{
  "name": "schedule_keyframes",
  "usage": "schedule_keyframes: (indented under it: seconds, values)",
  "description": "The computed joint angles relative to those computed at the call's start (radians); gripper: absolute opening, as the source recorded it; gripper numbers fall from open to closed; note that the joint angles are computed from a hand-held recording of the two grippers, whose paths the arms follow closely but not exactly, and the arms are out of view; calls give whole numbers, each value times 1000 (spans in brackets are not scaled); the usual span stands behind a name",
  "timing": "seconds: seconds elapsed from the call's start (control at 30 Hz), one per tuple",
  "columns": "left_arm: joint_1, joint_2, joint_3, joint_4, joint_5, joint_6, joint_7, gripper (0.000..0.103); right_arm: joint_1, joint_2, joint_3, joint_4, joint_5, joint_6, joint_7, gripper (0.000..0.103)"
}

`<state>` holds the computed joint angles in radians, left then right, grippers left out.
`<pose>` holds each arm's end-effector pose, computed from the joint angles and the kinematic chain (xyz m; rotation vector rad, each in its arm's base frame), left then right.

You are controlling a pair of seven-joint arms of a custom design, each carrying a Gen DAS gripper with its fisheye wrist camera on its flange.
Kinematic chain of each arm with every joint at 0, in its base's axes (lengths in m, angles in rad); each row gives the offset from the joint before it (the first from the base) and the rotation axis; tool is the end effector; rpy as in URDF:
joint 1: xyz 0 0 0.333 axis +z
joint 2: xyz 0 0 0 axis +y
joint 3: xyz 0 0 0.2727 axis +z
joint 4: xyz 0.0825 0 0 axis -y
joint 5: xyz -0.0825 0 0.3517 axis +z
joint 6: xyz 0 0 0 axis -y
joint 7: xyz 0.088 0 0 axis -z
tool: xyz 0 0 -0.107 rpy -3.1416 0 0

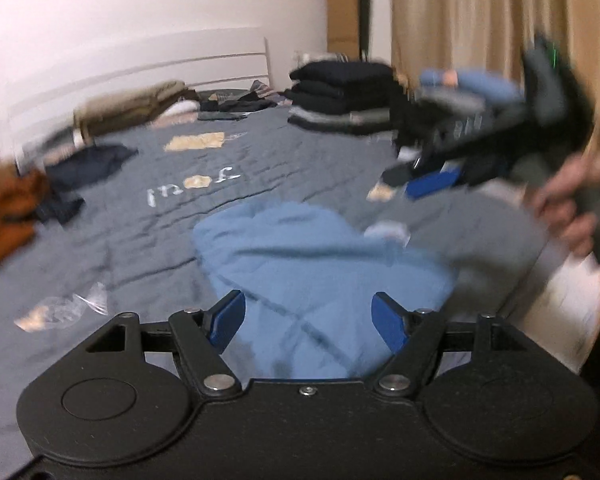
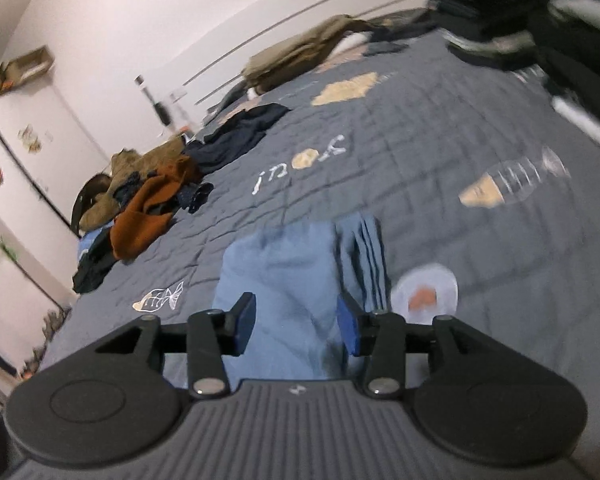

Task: Fold clothes

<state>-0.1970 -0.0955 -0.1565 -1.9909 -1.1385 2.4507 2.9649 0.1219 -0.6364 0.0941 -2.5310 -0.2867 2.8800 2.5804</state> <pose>0.5124 -0.1922 0.5334 -0.6794 2.4601 -1.4213 0.3878 0.1082 0.5775 -1.0730 1.9029 -0.5078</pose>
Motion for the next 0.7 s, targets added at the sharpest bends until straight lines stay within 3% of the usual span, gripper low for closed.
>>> schedule_keyframes:
  seconds: [0.1, 0.27, 0.5, 0.7]
  values:
    - [18, 54, 15, 80, -43, -89, -97, 69, 18, 65, -50, 44, 1, 30, -75, 44]
    - [60, 179, -9, 242, -41, -173, -206, 70, 50, 182, -121, 127, 44, 65, -211, 44]
    - [118, 344, -67, 426, 19, -219, -330, 70, 157, 342, -240, 239, 241, 72, -494, 45]
    - [147, 410, -101, 488, 84, -228, -383, 70, 159, 433, -243, 308, 385, 40, -664, 45]
